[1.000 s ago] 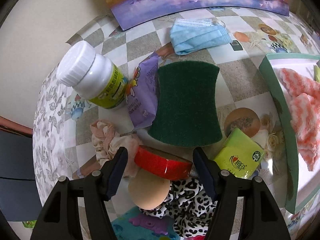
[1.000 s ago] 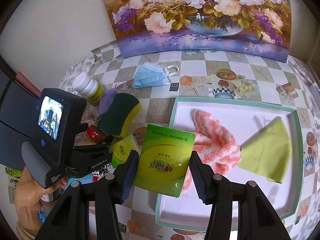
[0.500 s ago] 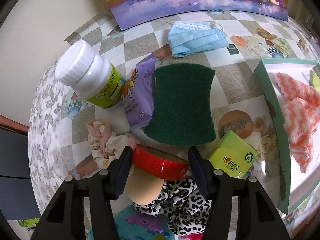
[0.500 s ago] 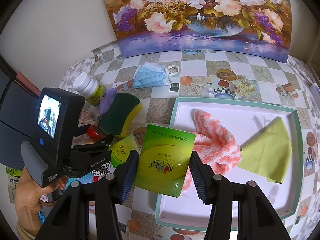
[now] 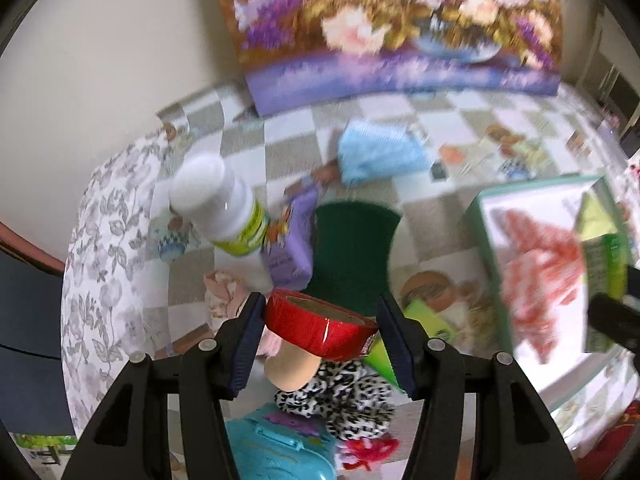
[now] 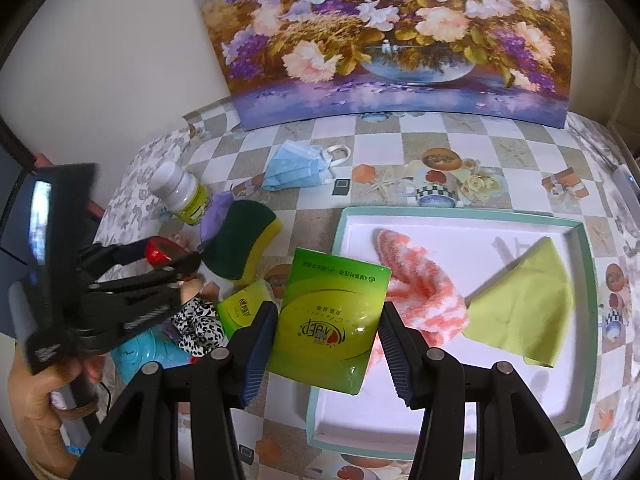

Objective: Organize soft objects
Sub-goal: 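Lift the red tape roll with the left tool while the right tool carries the tissue pack to the tray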

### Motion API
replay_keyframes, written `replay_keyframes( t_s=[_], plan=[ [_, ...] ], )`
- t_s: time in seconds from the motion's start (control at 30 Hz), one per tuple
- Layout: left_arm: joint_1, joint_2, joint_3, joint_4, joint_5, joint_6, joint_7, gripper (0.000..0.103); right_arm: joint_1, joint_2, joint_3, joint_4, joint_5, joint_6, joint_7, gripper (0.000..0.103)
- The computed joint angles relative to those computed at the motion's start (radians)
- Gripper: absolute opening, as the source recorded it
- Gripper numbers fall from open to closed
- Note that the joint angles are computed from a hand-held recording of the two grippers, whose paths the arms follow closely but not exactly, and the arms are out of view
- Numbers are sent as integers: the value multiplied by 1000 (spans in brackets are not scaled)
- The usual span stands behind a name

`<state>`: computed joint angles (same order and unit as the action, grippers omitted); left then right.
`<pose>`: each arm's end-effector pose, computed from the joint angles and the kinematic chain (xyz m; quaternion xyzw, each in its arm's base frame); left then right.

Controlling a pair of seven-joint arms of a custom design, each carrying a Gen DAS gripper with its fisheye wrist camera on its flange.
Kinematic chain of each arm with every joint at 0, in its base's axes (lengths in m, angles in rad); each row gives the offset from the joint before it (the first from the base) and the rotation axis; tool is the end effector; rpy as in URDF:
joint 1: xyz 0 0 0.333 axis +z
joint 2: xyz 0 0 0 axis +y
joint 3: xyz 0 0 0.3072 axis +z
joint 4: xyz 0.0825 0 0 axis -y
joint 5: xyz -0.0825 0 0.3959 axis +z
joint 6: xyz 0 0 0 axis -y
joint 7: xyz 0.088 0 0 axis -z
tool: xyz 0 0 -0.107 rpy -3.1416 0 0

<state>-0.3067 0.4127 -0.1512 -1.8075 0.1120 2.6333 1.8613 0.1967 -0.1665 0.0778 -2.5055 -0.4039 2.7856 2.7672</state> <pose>0.6195 -0.2978 0.3479 -0.3635 0.9081 -0.1533 0.1408 0.4722 0.1514 0.3723 -0.4643 0.8512 -0.1266 0.2095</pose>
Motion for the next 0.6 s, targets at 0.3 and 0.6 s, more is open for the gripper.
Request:
replay_keyframes(
  t_s=[0.3, 0.6],
  plan=[
    [4, -94, -45, -75, -57, 43, 34, 59, -88, -163, 16, -127, -78, -63, 156, 54],
    [-23, -168, -98, -166, -128, 55, 93, 59, -159, -385, -3, -290, -72, -218, 229, 54]
  ],
)
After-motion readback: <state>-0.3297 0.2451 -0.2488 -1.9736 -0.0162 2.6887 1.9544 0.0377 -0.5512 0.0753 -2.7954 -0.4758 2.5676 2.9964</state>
